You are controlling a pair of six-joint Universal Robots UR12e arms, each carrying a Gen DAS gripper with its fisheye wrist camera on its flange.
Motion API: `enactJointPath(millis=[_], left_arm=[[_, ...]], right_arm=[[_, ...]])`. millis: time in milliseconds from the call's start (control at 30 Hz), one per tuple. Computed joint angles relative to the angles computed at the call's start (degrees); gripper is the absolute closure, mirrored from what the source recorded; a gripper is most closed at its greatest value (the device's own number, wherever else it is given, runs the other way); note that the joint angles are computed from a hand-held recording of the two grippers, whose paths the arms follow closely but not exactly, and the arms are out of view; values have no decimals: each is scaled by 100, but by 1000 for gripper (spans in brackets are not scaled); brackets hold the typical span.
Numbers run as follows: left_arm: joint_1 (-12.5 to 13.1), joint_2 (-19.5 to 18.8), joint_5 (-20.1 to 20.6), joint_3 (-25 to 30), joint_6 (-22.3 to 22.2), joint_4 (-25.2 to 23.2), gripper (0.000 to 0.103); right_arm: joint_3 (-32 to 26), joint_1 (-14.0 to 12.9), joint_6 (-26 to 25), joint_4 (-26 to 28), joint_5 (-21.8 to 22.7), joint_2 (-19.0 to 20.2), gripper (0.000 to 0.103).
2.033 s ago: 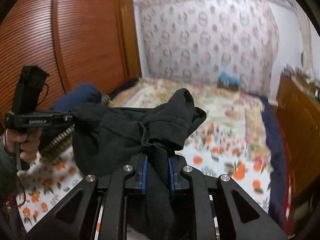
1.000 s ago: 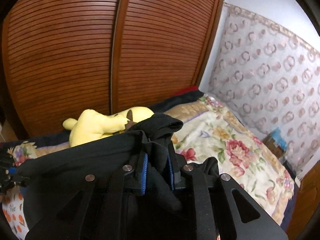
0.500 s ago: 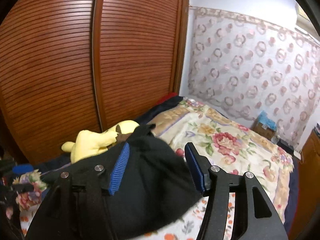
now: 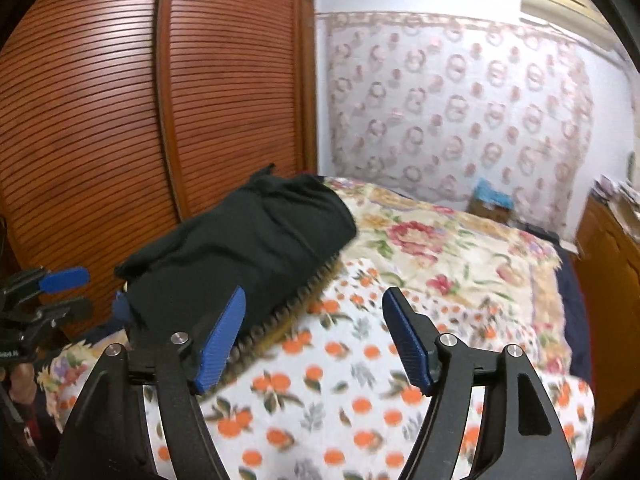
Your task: Fold small clothes
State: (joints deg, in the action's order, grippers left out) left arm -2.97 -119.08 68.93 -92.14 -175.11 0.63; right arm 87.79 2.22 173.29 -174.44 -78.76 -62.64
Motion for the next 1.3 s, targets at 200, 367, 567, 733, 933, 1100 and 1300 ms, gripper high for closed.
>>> enactJointPath(millis=[200, 367, 567, 733, 933, 1100, 1300], left_arm=[[-172, 71, 90, -109, 110, 146, 46], [-299, 117, 152, -159, 113, 244, 46], [-382, 168, 122, -191, 101, 264, 46], [-456, 199, 201, -217, 142, 344, 46], [-475, 211, 226, -212, 148, 325, 46], [-484, 222, 237, -218, 156, 312, 46], [-484, 223, 228, -215, 154, 303, 46]], right_arm=[[704, -25, 311, -531, -474, -413, 28], [1196, -32, 512, -897, -984, -733, 28], [1610, -70, 801, -1220, -1506, -1022, 28], [1822, -125, 953, -1385, -1697, -1169, 28], [1927, -149, 986, -1483, -1781, -1224, 28], [1948, -148, 1009, -1512, -1815, -1221, 28], [1968, -141, 996, -1541, -1832, -1225, 28]])
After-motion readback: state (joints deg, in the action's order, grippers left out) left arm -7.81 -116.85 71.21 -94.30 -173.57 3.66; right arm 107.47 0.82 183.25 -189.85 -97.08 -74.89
